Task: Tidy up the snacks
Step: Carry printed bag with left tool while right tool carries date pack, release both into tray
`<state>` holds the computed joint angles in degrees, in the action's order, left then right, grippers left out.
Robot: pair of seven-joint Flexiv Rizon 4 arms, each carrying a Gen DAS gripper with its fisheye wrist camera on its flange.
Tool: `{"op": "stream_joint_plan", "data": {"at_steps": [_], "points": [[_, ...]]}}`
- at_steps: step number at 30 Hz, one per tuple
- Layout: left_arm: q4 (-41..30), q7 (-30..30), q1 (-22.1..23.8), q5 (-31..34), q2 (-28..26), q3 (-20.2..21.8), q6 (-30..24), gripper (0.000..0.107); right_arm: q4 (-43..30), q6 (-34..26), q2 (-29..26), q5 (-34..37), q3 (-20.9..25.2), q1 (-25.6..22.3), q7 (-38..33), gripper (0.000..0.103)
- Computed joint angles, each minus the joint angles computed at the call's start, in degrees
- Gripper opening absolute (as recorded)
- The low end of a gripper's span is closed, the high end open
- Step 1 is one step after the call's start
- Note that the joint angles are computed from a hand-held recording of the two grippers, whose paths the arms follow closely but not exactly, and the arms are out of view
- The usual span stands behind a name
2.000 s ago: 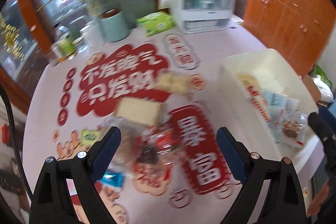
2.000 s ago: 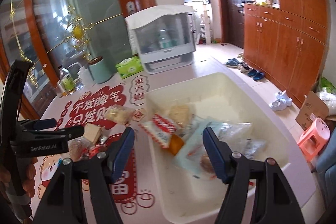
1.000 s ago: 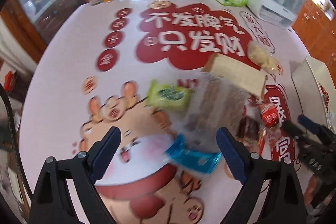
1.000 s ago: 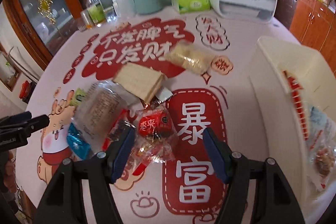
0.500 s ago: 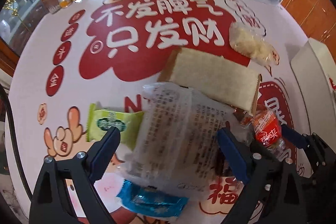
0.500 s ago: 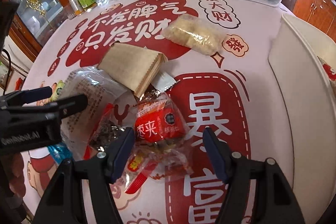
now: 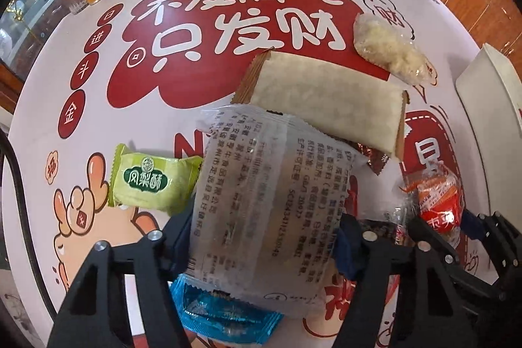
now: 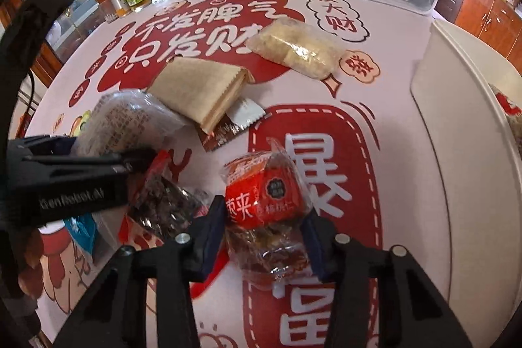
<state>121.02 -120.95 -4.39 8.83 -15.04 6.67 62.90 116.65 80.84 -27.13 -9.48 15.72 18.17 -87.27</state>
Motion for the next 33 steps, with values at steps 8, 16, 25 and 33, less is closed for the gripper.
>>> {"op": "stream_joint_plan", "data": {"at_steps": [8,16,25,33], "points": [[3.31,-4.95,-1.39,1.18,5.39,-0.40,-0.06,0.065,0.70,-1.65,2.62,7.80,6.66,-7.08,-5.94,0.044],[6.47,-8.52,-1.80,2.40,14.17,-3.95,-1.59,0.065,1.37,-4.95,8.67,21.90,13.34,-14.52,-18.50,0.044],[2.71,-10.88,-4.01,4.97,15.81,-8.89,-5.66,0.065,0.96,-11.73,15.66,37.47,13.72,-17.85,-32.29,0.044],[-6.46,-9.40,-7.34,6.76,10.35,-10.38,-6.78,0.065,-0.48,-15.68,20.10,46.97,8.55,-17.69,-39.34,0.045]]}}
